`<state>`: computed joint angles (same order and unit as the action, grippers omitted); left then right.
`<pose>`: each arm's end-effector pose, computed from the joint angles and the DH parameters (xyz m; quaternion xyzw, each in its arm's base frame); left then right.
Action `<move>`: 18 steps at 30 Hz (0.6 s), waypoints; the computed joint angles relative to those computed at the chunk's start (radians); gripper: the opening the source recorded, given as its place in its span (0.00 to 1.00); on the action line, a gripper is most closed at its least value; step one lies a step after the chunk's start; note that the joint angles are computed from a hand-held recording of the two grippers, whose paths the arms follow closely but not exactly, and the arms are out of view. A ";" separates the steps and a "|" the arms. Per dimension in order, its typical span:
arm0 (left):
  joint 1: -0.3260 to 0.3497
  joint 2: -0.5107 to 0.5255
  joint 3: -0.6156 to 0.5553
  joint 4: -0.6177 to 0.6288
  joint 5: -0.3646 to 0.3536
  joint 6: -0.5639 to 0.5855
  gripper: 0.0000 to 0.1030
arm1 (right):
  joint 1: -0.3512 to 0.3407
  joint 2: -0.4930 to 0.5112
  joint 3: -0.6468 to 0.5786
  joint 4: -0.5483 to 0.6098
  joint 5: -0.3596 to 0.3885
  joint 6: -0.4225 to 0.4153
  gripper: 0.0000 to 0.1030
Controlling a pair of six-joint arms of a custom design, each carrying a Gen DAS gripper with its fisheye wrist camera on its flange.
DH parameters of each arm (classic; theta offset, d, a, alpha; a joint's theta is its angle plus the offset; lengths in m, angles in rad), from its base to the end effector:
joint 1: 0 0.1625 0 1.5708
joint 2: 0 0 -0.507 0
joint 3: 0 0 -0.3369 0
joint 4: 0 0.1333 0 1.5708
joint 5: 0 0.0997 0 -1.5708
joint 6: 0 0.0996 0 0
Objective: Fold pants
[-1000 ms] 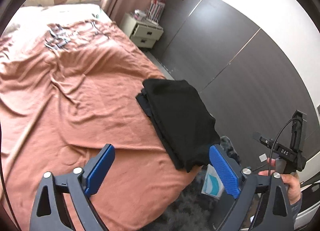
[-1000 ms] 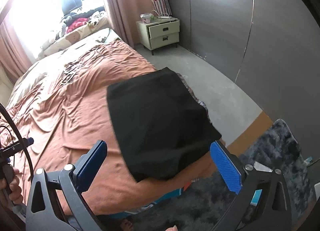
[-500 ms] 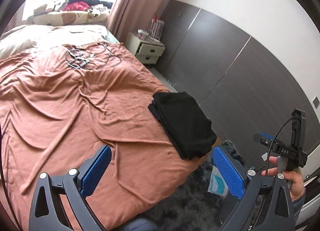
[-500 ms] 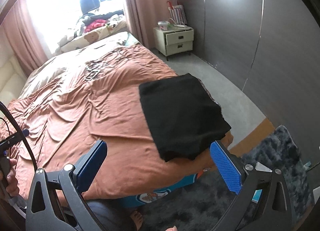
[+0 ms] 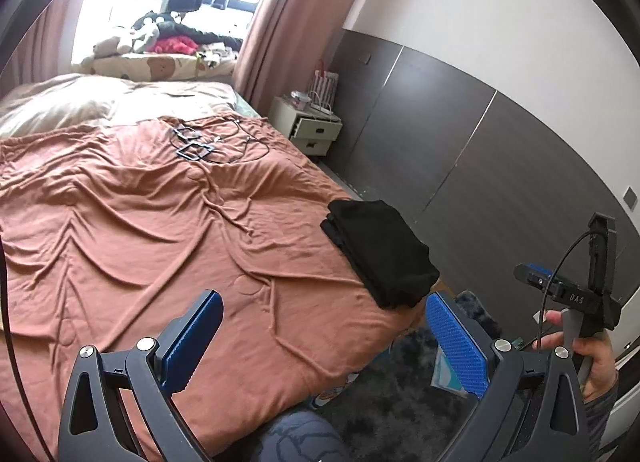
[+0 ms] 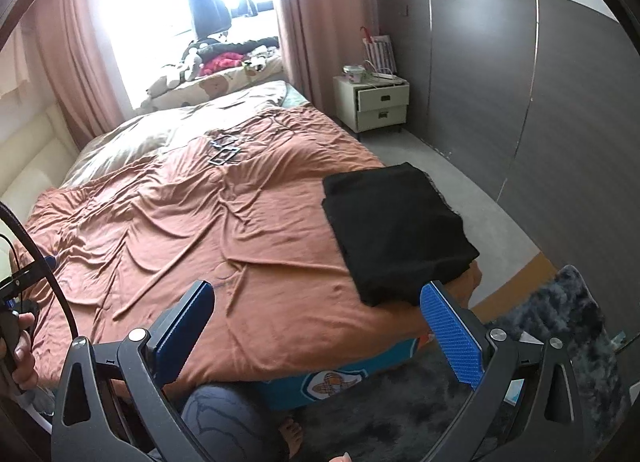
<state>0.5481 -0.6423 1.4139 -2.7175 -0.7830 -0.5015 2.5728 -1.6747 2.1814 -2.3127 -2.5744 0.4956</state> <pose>-0.5475 -0.5731 0.2025 0.1646 0.8950 -0.3849 0.1539 0.3226 -0.1477 0.4745 0.1635 -0.8570 0.4005 0.2799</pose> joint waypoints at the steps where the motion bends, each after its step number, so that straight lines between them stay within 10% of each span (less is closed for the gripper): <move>1: -0.009 -0.011 0.025 -0.012 0.013 -0.003 0.99 | 0.013 0.002 0.000 0.008 -0.002 0.011 1.00; 18: -0.126 -0.162 0.347 -0.067 0.206 -0.127 0.99 | 0.219 0.031 0.101 -0.038 -0.037 0.121 1.00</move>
<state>0.4220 -0.8038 1.7604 -2.7849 -0.5768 -0.6287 2.7921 -1.6436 2.2820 -2.3511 -2.6115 0.6169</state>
